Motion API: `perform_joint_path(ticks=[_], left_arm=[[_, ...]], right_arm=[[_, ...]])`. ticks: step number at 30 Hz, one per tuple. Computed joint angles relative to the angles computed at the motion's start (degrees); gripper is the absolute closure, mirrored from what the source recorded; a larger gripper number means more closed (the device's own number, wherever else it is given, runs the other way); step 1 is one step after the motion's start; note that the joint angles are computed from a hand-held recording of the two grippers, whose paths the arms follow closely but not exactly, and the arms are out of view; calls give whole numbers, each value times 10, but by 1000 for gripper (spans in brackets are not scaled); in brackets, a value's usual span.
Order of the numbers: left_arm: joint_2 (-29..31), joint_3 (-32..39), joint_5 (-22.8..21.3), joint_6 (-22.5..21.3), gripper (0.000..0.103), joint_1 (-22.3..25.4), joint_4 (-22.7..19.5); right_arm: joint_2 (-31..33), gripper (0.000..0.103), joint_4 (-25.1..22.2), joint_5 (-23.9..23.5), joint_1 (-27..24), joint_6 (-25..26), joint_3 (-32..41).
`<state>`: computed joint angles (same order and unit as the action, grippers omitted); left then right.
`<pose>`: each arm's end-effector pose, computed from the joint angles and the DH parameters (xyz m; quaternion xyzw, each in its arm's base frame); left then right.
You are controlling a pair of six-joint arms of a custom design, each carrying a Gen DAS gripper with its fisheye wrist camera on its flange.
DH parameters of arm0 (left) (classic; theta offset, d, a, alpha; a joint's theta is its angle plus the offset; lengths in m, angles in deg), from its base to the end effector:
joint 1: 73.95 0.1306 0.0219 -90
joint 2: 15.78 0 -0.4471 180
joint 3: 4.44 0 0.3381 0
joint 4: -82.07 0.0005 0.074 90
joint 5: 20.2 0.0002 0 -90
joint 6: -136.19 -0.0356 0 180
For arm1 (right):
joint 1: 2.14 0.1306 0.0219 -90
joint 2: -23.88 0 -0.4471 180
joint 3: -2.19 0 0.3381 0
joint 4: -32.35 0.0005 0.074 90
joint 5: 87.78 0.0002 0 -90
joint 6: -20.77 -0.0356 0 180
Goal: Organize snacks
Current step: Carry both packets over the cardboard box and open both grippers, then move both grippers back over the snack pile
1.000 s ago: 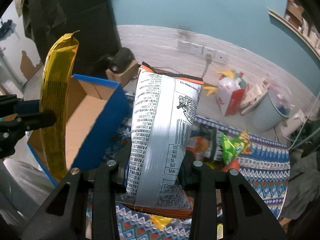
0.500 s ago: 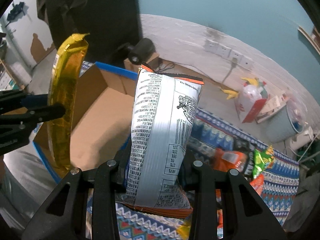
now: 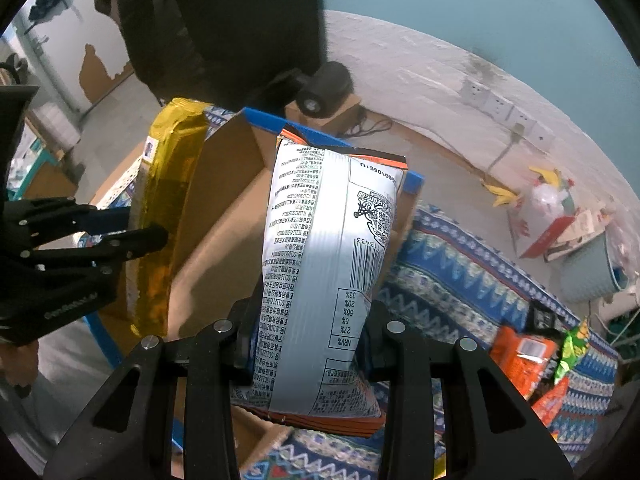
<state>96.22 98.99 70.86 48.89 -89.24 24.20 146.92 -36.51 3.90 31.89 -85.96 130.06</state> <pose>0.5469 -0.1507 0.3942 0.1092 0.9728 -0.0409 0.2002 0.5399 0.3627 0.4353 -0.1433 0.9637 0.0834 0.2091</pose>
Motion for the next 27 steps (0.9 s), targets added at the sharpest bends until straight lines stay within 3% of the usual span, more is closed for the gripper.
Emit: perform_joint_path(ticks=[7,9,12,13,22,27], left_arm=[[10,1,-2,3,74,6,-14],[8,3,-8,5,62,4,-14],[6,5,-23,8,42,1,-12],[5,5,-28,9,40,0,-10],[9,22,0,33,36,-10,-27],[6,27,6,31,36,-30,-26]], right_arm=[[29,68,-15,-21,7,0,29],[33,65,-19,-29,6,-4,32],[33,44,-23,-19,6,-7,32],[30,38,-20,-14,6,-7,29],[-12,27,-4,-4,-8,-24,-17],[-44,27,4,9,-20,-31,-58]])
